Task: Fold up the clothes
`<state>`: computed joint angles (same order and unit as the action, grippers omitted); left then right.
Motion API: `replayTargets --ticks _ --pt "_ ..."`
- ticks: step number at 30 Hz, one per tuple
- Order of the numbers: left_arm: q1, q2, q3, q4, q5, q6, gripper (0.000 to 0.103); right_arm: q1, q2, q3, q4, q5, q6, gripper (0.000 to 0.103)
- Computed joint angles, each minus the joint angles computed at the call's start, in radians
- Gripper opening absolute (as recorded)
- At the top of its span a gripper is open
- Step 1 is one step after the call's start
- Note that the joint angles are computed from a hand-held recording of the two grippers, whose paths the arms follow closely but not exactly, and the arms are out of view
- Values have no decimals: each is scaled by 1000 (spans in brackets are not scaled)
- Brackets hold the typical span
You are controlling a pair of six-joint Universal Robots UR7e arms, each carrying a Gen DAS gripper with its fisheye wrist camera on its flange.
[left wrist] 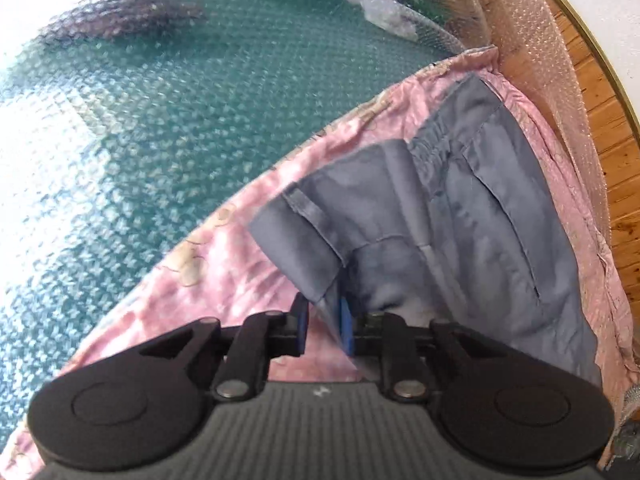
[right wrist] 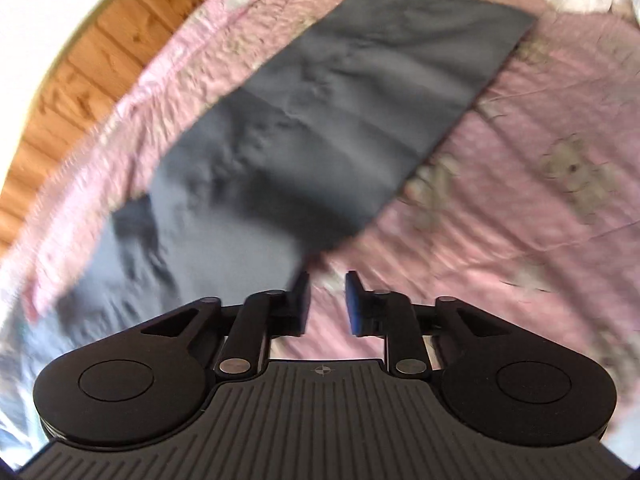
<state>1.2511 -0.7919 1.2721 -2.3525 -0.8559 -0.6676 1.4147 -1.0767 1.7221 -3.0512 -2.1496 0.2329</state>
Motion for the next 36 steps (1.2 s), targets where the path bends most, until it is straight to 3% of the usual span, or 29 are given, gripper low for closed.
replayTargets --ticks 3,6,8,10,12,13,16,18,19,21,24,25,29,31,33,34,35,36 --pt "-26 -61 77 -12 36 -15 22 32 -25 55 -18 23 -42 38" --pt "-50 -72 96 -126 -33 50 32 42 -21 78 -20 159 -61 39" --pt "-55 -35 50 -178 -97 88 56 41 7 65 -8 263 -65 39" --pt "-58 23 -23 -177 -139 140 60 50 57 25 -12 309 -113 39" --pt "-64 80 -102 -123 -124 184 60 62 108 -28 -3 323 -180 39" --pt "-66 105 -134 -88 -99 196 58 63 127 -56 27 315 -201 39" --pt "-59 148 -180 67 23 118 14 69 172 -124 124 242 -243 37" --pt "-34 114 -121 46 -1 54 15 54 166 -117 135 203 -250 20" --pt "-22 89 -69 -13 -29 54 15 40 149 -100 132 218 -243 0" --pt "-7 48 12 -130 -81 56 15 12 115 -68 128 252 -211 0" --pt "15 4 87 -254 -150 32 19 1 93 -59 140 222 -184 0" --pt "19 -2 95 -272 -163 32 21 7 90 -68 158 196 -175 1" --pt "9 -6 101 -360 -173 65 30 38 80 -86 150 190 -214 39" --pt "8 8 77 -392 -209 89 41 45 98 -118 162 192 -251 42" --pt "5 42 16 -355 -192 112 42 52 117 -149 186 174 -294 44" --pt "3 60 -17 -333 -181 123 40 53 130 -169 205 148 -308 45" --pt "-2 75 -47 -286 -135 124 20 53 148 -191 231 109 -313 46" --pt "-7 90 -76 -234 -81 120 8 47 156 -201 255 71 -313 46"
